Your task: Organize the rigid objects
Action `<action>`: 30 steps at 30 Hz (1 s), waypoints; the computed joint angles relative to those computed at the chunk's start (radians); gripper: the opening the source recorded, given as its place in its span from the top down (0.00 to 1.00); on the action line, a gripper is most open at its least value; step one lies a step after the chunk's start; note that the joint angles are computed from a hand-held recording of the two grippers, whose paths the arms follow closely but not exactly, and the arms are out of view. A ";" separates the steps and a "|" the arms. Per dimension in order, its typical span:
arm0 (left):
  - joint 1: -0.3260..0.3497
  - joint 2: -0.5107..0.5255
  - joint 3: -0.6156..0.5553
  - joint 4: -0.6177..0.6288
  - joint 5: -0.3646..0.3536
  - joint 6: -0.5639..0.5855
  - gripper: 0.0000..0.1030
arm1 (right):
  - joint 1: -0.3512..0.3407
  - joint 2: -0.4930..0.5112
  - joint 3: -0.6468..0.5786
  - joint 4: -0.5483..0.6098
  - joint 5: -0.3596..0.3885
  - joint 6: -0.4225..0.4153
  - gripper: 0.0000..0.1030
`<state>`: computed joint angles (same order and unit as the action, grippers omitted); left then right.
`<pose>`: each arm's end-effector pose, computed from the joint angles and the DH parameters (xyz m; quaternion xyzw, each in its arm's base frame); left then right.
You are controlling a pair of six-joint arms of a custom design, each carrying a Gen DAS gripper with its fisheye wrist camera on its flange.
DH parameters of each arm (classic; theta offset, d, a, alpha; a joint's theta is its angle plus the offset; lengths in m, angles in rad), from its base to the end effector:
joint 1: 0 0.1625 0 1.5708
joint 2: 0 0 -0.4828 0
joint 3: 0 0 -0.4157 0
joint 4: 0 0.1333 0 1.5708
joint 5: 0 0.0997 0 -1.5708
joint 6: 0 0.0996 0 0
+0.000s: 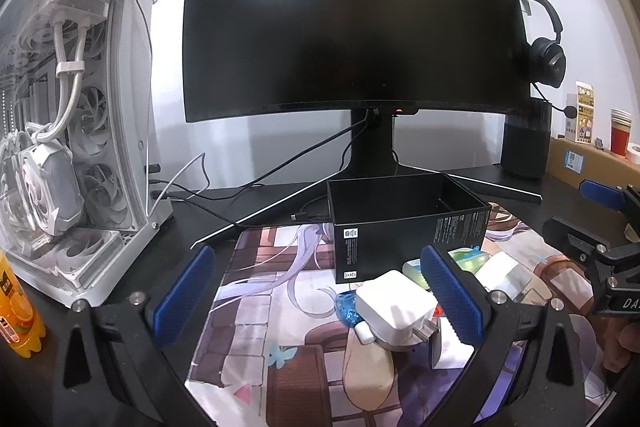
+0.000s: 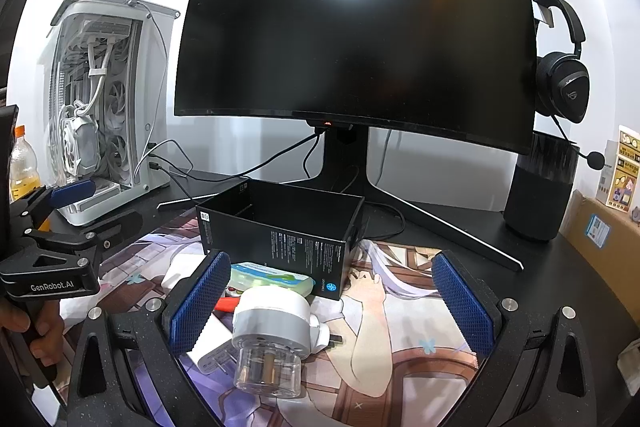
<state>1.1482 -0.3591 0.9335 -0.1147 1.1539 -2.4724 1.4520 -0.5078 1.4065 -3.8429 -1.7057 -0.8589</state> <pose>-0.1855 -0.8358 -0.0234 0.3383 0.7671 -0.4905 0.2379 0.0246 -0.8056 0.1504 0.2392 -0.7348 0.5340 0.3431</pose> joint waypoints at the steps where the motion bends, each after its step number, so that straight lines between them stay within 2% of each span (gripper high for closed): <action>1: 0.001 -0.001 0.000 0.001 0.001 -0.002 0.00 | 0.000 0.001 -0.001 0.000 0.000 0.000 0.01; 30: -0.002 0.000 0.003 -0.011 -0.016 0.002 0.00 | 0.000 0.001 0.000 -0.010 0.004 0.004 0.01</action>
<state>1.1459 -0.3595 0.9364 -0.1259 1.1375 -2.4700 1.4523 -0.5067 1.4065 -3.8527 -1.7019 -0.8552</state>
